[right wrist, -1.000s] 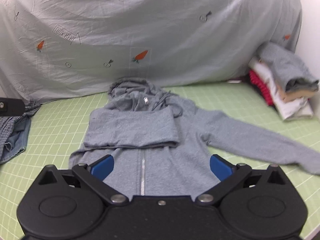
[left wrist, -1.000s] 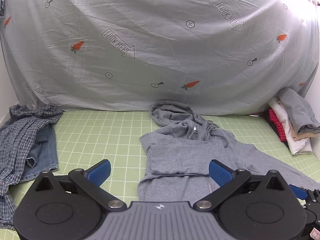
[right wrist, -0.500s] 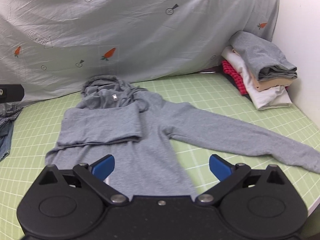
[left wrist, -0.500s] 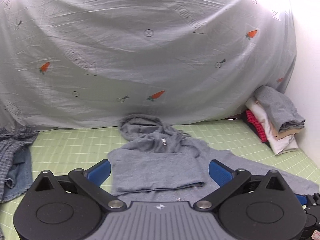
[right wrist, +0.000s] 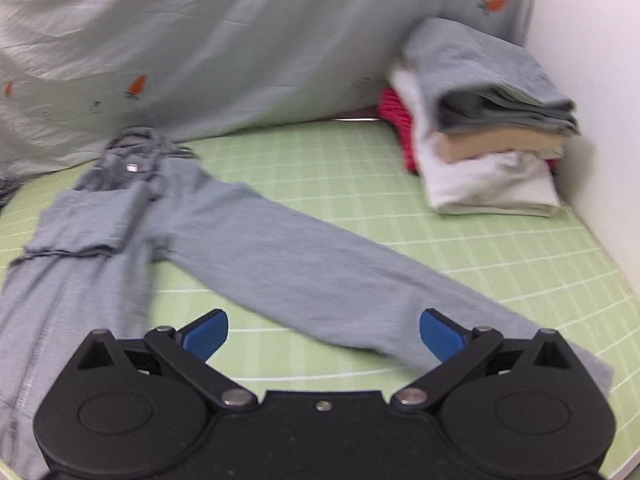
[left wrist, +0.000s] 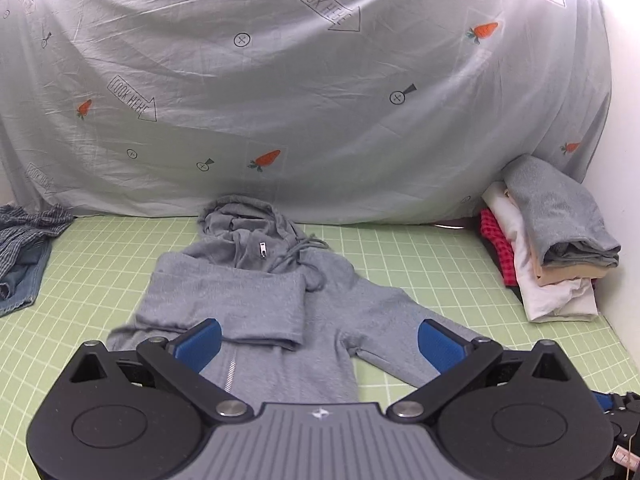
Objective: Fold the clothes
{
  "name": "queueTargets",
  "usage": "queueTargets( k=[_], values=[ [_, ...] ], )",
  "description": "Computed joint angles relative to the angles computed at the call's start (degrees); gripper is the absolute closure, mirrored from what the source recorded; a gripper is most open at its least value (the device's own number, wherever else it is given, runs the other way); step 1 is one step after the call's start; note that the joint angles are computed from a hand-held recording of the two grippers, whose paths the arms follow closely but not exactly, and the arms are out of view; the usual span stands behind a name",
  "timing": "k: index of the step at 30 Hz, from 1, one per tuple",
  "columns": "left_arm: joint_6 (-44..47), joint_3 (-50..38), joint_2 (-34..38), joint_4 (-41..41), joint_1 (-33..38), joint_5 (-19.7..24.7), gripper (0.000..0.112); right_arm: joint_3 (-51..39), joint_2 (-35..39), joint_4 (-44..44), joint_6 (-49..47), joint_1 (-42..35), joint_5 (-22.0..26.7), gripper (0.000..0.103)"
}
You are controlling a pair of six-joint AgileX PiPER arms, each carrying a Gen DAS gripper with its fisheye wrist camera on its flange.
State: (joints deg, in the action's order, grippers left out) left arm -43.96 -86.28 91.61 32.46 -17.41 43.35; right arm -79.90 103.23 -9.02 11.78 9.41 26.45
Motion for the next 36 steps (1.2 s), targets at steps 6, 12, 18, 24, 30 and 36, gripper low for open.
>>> queueTargets(
  k=[6,12,18,24,30,36],
  values=[
    [-7.52,-2.68,2.08,4.64,-6.54,8.14,0.009,1.63,3.33,1.34,-5.94,-11.12,-2.17,0.0],
    [-9.64,-3.53,2.21,5.34,-9.67,11.74,0.009,4.42,4.46,-11.57,8.19,-17.07,-3.56,0.0],
    [-9.9,-4.6,2.69,3.98,-10.82,12.84,0.009,3.98,6.18,-4.26,2.9,-20.17,-3.16,0.0],
    [-8.82,-3.89,1.57,0.41,-9.85,11.89,0.009,4.89,6.39,-4.83,6.51,-20.3,-4.85,0.0],
    [-5.7,-2.61,0.95,-5.61,-7.25,8.26,0.01,3.43,7.11,-8.19,12.39,-19.51,-2.76,0.0],
    [-6.38,0.67,-1.57,-6.38,-5.55,6.6,0.01,2.03,7.09,-3.76,6.35,-19.36,-2.68,0.04]
  ],
)
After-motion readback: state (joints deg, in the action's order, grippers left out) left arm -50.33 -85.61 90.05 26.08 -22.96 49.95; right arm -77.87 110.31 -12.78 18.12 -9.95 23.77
